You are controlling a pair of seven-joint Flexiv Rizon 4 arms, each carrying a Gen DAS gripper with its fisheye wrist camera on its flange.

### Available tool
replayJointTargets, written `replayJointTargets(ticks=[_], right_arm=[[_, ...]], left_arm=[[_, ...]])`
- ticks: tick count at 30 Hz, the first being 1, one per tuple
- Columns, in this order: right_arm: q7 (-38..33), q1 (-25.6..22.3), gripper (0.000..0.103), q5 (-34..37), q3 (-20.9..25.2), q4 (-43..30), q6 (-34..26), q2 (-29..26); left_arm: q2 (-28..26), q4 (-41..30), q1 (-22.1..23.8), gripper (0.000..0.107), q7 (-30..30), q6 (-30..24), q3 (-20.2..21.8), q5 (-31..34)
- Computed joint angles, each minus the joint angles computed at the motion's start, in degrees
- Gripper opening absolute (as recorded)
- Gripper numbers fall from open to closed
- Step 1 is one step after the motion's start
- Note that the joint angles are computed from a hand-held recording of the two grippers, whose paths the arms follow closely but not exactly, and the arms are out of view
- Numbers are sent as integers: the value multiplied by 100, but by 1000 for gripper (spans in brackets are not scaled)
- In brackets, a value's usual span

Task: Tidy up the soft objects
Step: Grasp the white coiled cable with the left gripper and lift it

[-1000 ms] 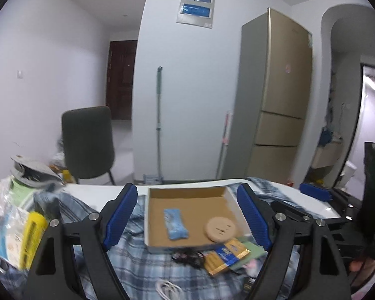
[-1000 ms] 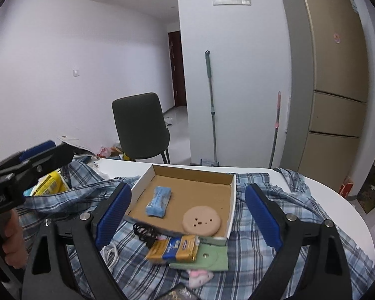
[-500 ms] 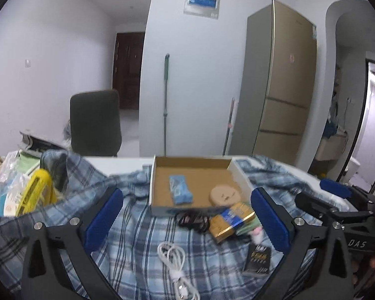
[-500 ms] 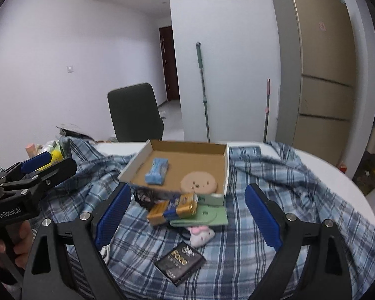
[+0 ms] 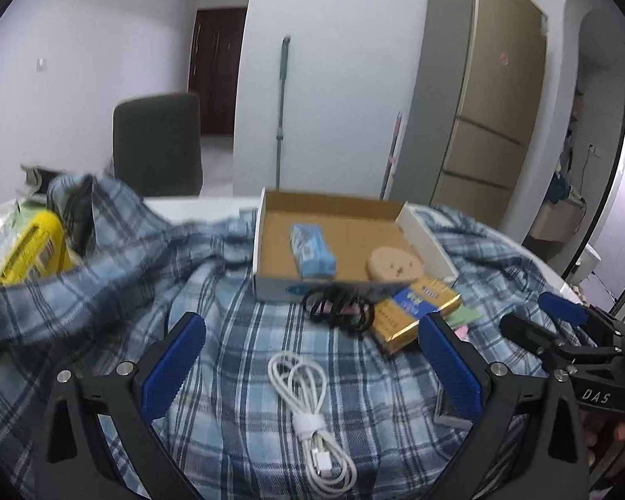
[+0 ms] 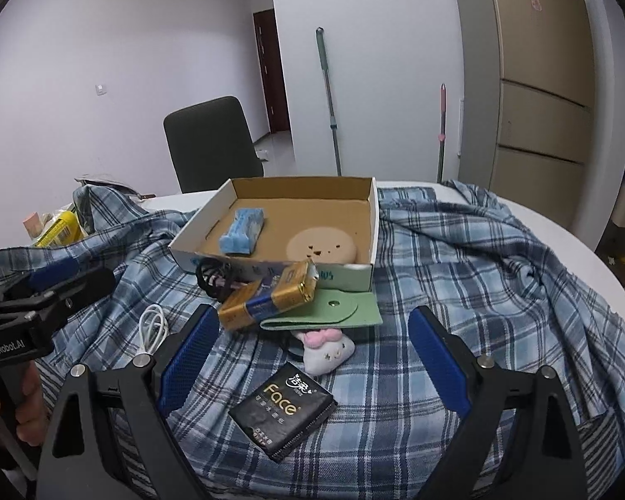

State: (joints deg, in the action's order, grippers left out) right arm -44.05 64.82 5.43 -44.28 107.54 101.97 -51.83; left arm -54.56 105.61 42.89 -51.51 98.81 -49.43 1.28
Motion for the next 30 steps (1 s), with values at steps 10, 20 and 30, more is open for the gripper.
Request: replayJointTargets(ticks=[10,20,30], right_arm=[[44,-58,92,8,60,23,11,16],[-7,-45,92,56,43,62,4,26],[189,153,92,55,-265,115,-138,-99]], left_arm=[[422,-164,-625,73,272,-1221,800,-881],[741,-573,-1815,48,284,-2056,2265,-1598],[843,-574,-2183,23,690,-2166,2655,-2306]])
